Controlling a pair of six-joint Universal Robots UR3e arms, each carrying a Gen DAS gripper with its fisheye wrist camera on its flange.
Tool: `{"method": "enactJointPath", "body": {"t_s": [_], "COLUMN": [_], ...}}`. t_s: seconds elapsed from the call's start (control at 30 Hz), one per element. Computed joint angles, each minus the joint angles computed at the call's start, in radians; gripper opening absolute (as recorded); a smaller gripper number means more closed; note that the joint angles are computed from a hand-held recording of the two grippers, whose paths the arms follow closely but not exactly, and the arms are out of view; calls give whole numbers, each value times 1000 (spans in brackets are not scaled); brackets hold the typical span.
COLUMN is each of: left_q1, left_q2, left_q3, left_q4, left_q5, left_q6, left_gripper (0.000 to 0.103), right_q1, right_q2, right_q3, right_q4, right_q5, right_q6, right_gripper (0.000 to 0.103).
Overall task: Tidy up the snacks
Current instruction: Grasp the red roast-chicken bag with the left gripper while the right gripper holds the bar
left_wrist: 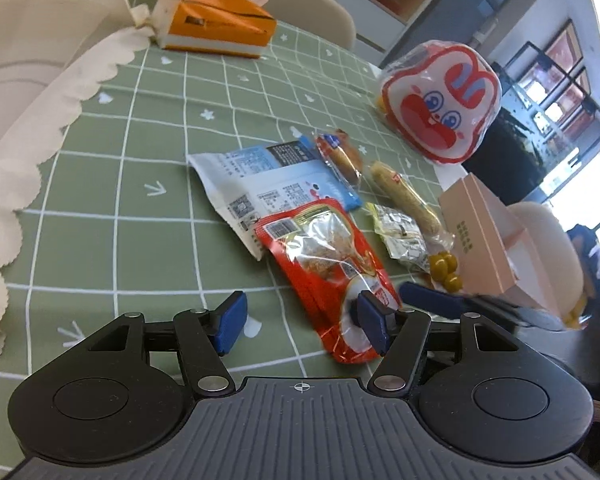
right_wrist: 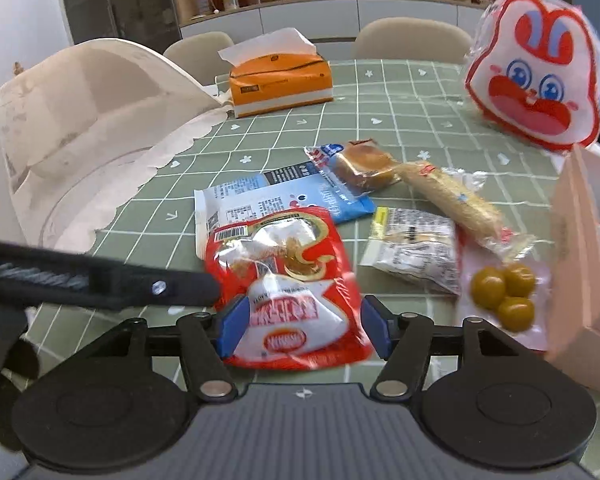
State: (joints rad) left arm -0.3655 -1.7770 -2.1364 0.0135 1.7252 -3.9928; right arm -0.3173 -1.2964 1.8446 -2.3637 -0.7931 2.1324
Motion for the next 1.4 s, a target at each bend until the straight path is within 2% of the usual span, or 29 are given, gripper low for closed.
{"method": "enactJointPath", "body": {"t_s": [0.1, 0.27, 0.33, 0.4, 0.43, 0.57, 0.67, 0.73, 0.77, 0.87, 1.03, 1.13, 1.17, 1.23, 1.4], "left_q1": [-1, -21, -67, -117, -138, -208, -257, -270, -269, -260, -249, -235, -221, -183, -152], "left_q2": [17, 6, -17, -60, -88, -232, -345, -383, -394, -422, -414, -405, -393, -356, -361], "left_q3": [-7, 43, 111, 214, 272, 507, 680, 733, 747, 788, 771, 767, 750, 676, 673], "left_q4": [-7, -57, -126, -223, -272, -460, -615, -653, -654, -667, -640, -707, -720, -650, -600], "left_q5": [7, 43, 134, 217, 239, 305, 393, 416, 407, 380, 379, 418, 407, 339, 300], "left_q6": [-3, 6, 14, 44, 69, 159, 184, 183, 187, 213, 185, 120, 101, 83, 98], "left_gripper": [66, 66, 66, 66, 66, 66, 70, 78, 86, 97, 97, 96, 97, 97, 97], "right_q1": [9, -51, -80, -139, -173, -279, -311, -334, -355, -383, -386, -407, -413, -417, -421], "right_q2": [-10, -133, -183, -240, -261, -251, -166, -111, -91, -73, -76, -80, -77, -71, -67], "right_q3": [16, -12, 16, 77, 115, 251, 234, 193, 174, 169, 224, 230, 236, 239, 268], "right_q4": [13, 475, 511, 465, 399, -21, -172, -168, -131, -95, -166, -153, -155, -156, -183], "right_q5": [-1, 22, 12, 23, 29, 12, -41, -56, -37, 2, 26, 48, 57, 69, 91], "right_q6": [5, -330, -385, -405, -384, -168, -48, -9, -7, -25, -31, -52, -61, -70, -104], "right_gripper": [62, 62, 62, 62, 62, 62, 62, 64, 65, 66, 72, 73, 74, 78, 86]}}
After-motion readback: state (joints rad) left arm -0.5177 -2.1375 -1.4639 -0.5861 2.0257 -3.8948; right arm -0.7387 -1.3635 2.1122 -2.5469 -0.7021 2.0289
